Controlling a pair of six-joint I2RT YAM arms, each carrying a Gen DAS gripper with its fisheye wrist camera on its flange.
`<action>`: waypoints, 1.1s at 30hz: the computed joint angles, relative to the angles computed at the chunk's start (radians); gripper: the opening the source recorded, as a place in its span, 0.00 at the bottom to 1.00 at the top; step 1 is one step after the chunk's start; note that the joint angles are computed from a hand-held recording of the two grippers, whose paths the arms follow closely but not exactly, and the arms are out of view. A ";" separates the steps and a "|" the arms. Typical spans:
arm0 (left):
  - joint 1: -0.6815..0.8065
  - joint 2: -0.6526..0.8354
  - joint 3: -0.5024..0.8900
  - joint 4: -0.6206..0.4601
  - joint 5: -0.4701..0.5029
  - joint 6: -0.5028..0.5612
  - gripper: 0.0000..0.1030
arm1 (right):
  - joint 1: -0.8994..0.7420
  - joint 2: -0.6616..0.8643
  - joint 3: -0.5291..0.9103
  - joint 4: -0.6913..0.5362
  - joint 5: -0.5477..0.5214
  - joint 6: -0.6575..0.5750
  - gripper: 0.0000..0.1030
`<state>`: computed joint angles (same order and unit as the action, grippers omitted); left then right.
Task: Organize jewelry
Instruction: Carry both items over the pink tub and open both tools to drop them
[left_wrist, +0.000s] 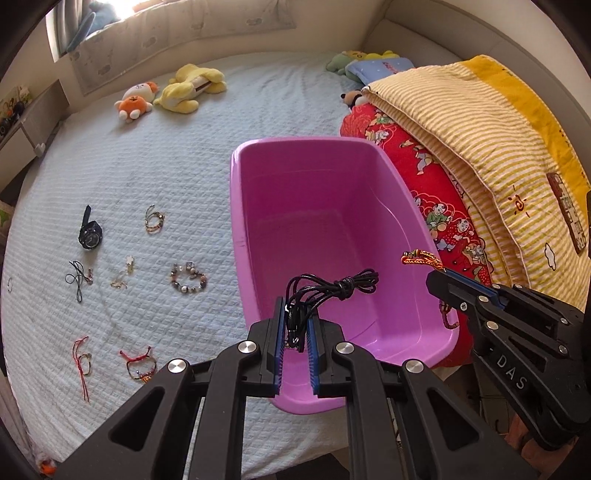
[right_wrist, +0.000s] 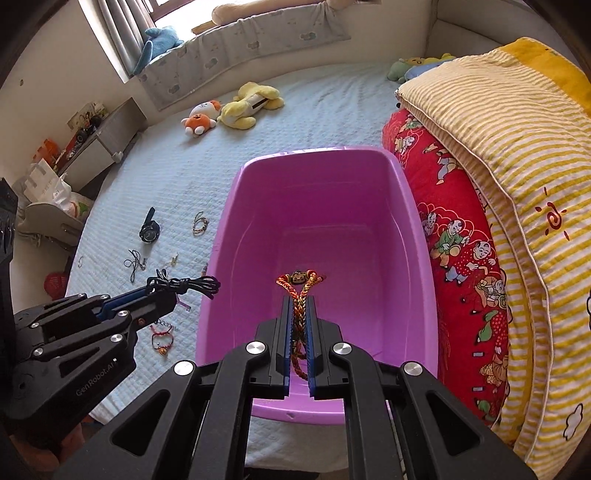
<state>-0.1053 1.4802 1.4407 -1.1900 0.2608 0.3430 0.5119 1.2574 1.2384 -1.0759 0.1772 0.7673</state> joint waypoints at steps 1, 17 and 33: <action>-0.019 0.009 -0.002 0.008 -0.013 -0.015 0.11 | -0.025 -0.002 -0.013 0.010 -0.018 -0.022 0.06; -0.110 0.117 0.053 0.062 -0.106 -0.071 0.50 | -0.211 0.066 -0.033 0.032 -0.101 -0.145 0.35; -0.071 0.085 0.081 0.022 -0.110 -0.060 0.56 | -0.173 0.036 -0.003 -0.039 -0.106 -0.102 0.36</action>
<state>-0.1766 1.5649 1.5215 -1.1680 0.1512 0.2826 0.3389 1.2933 1.2350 -1.1148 0.0708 0.6655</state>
